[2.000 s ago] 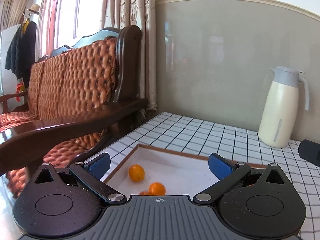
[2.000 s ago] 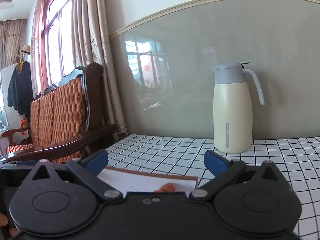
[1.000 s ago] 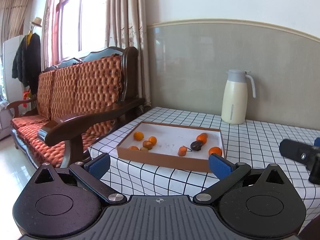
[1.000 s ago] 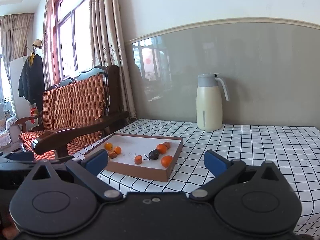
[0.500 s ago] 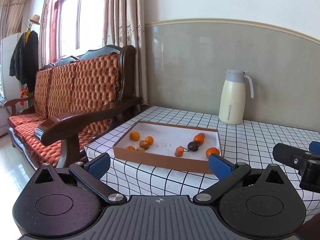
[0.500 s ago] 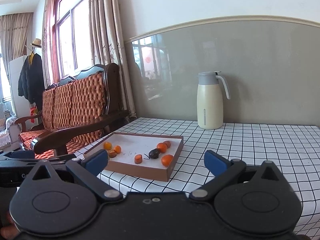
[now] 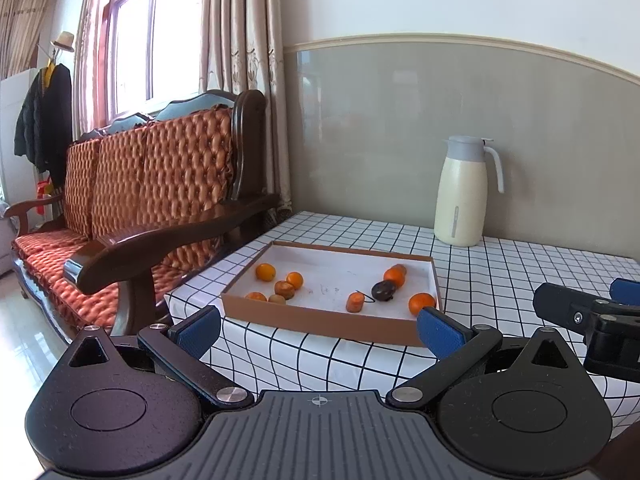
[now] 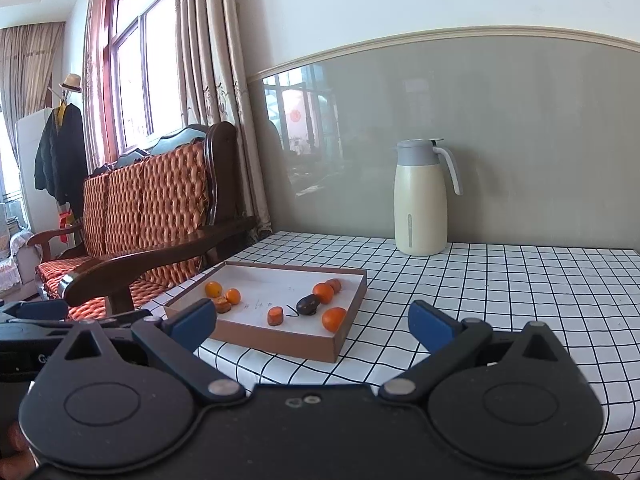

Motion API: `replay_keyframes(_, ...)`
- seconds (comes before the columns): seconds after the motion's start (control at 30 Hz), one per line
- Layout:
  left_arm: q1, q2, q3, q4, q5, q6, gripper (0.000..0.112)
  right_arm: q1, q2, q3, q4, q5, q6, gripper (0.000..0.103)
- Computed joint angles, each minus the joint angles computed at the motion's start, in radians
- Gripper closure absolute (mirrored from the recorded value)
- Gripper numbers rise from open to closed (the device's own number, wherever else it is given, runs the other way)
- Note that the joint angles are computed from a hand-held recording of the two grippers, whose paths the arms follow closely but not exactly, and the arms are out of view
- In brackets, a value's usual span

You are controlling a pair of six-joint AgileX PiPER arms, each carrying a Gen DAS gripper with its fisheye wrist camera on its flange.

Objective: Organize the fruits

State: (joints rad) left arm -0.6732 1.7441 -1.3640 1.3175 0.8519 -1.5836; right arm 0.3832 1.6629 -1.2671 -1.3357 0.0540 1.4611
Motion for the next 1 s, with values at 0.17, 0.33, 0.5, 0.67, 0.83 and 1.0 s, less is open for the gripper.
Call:
replay_keyframes(0.17,0.001,0.0,0.0,-0.006,-0.004,0.001,0.009,0.0,0.0,0.001,-0.006,0.0,0.008,0.006)
replay_keyframes(0.33,0.001,-0.005,0.007,-0.004,-0.009,-0.002,0.009,-0.001,0.003,-0.002,0.023,-0.002,-0.023,0.006)
replay_keyframes(0.5,0.001,-0.003,0.006,-0.001,-0.011,0.0,0.009,0.001,0.005,-0.003,0.047,-0.004,-0.048,0.006)
replay_keyframes(0.67,0.002,-0.002,0.005,-0.003,-0.014,0.0,0.009,0.005,0.006,-0.003,0.018,-0.001,-0.019,0.006)
replay_keyframes(0.83,0.003,-0.002,0.005,-0.002,-0.014,0.0,0.009,0.007,0.007,-0.005,0.023,0.003,-0.024,0.006)
replay_keyframes(1.0,0.007,-0.003,0.008,-0.004,-0.022,0.003,0.009,0.009,0.01,-0.008,0.087,0.004,-0.088,0.006)
